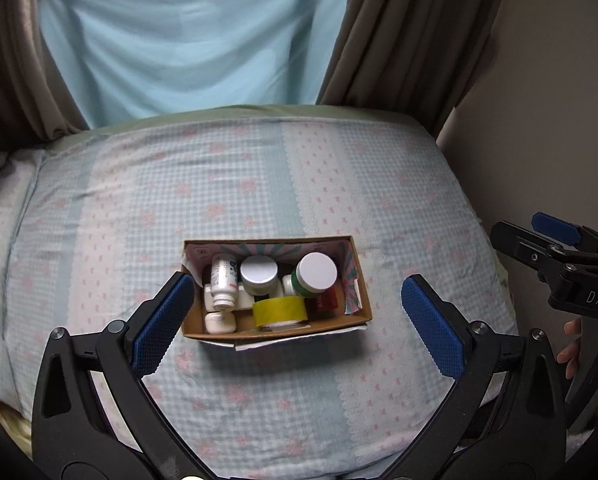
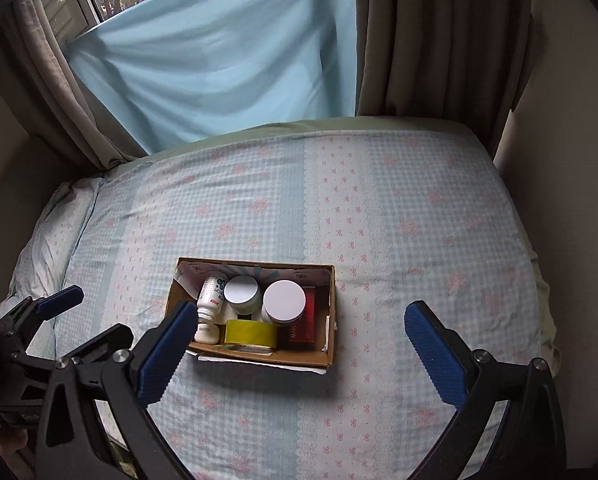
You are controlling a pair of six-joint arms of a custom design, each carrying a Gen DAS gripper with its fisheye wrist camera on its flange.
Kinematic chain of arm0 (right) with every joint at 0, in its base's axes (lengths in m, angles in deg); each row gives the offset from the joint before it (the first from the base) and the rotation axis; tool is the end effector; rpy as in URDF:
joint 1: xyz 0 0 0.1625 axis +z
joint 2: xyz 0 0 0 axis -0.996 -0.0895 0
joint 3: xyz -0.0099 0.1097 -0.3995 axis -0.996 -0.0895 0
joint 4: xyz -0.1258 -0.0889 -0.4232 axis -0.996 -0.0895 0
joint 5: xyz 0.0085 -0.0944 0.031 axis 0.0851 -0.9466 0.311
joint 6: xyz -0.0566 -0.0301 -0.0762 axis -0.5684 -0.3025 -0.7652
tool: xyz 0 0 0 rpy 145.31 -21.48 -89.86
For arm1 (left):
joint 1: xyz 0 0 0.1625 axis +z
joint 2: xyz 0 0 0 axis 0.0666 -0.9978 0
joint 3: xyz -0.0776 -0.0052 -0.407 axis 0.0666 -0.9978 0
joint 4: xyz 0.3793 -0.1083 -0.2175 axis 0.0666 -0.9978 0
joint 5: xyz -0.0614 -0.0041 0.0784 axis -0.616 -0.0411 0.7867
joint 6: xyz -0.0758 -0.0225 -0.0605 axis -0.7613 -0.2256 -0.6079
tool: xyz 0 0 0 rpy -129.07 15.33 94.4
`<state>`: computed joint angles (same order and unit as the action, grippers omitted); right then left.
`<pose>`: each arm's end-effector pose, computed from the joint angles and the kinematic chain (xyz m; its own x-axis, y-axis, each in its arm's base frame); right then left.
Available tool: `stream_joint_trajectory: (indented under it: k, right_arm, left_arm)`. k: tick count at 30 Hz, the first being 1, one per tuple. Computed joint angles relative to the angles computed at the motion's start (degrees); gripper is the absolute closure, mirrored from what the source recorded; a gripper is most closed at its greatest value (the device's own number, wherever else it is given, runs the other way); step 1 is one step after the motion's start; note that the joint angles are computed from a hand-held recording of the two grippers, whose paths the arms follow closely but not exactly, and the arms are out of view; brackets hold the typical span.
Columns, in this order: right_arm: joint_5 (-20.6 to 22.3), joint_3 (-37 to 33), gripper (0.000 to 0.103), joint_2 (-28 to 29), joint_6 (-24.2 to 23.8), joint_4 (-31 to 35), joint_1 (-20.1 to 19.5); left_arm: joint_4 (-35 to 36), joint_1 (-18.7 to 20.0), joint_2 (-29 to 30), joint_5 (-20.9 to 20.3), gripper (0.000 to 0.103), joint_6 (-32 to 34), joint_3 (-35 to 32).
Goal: Organize rigid objects
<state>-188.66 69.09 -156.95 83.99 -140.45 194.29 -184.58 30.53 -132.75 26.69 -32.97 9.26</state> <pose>0.2577 -0.5418 0.4695 -0.7836 0.0973 0.6136 -0.2906 0.8156 -0.5004 -0.4954 -0.5723 0.2264 -0.7209 0.4115 -0.5576 0.6049 0.7663 -0.2166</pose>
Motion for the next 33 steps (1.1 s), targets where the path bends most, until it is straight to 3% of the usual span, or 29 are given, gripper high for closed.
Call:
stream_joint_trajectory:
  k: [6,12,18,33]
  right_arm:
    - [-5.8,2.3,0.000,-4.5,-4.4,-4.6,5.7]
    - [-10.8,6.3,0.000,-7.4,-8.7,-10.9,8.6]
    - [-11.6,8.0,0.000,-9.2,-9.9,-13.9,9.3]
    - [-11.9,8.8,0.000,-10.2,-11.9,-16.6,9.8]
  left_arm:
    - [-2.7,-5.1,-4.2,5.5,0.000,-2.3,3.2]
    - [-7.6,-8.6,-8.0,8.5,0.000,-3.9,8.5]
    - [-9.1,-10.8,-8.9,11.5,0.000,-3.7,10.2]
    - [-8.8,-12.5,-8.5,12.1,0.000,-5.0,10.2]
